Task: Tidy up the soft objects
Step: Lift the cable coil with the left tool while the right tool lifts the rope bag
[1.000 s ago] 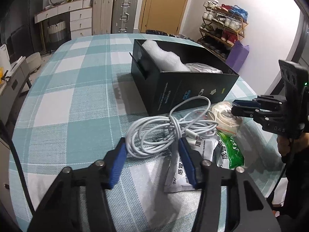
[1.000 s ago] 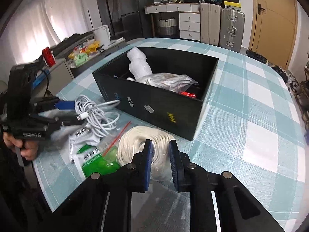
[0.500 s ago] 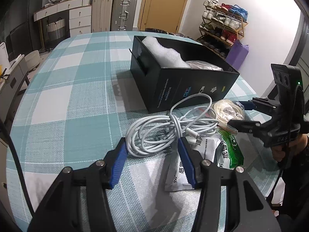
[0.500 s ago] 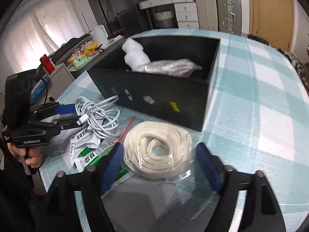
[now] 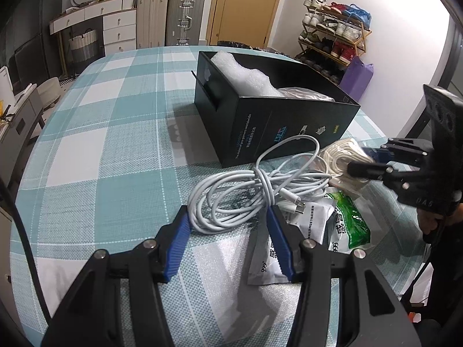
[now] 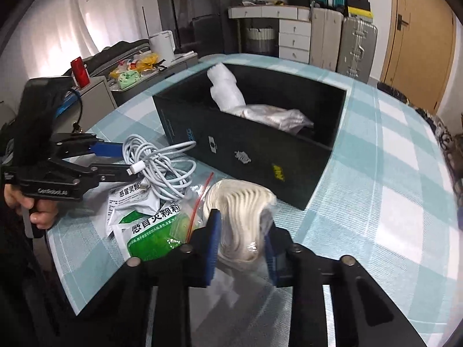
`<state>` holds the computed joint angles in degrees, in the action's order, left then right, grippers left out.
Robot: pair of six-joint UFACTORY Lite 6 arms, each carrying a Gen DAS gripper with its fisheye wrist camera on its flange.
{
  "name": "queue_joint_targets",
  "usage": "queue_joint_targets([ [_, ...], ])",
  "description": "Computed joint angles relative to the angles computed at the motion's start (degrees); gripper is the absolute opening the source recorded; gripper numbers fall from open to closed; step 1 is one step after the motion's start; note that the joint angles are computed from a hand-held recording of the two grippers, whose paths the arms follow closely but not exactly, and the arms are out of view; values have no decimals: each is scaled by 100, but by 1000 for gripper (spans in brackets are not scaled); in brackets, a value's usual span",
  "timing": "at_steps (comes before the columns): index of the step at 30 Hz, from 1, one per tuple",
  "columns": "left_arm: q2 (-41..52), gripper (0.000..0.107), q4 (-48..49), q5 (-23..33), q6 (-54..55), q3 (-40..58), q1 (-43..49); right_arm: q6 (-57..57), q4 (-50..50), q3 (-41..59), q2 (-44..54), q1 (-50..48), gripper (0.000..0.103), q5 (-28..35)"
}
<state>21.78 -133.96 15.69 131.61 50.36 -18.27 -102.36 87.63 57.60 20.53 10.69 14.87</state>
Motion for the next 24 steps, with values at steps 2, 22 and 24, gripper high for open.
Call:
queue_joint_targets([
  [2,-12,52,57,12,-87,-6,18,-209,188,-86,-148,-98,18,61],
  [22,-114,49,158,3,-372,-14,181,-699,574,-426,-735,-329,18,284],
  [24,-158,52,-235,-20,16,-36,145,-671,535,-449,-776,-342,18,284],
])
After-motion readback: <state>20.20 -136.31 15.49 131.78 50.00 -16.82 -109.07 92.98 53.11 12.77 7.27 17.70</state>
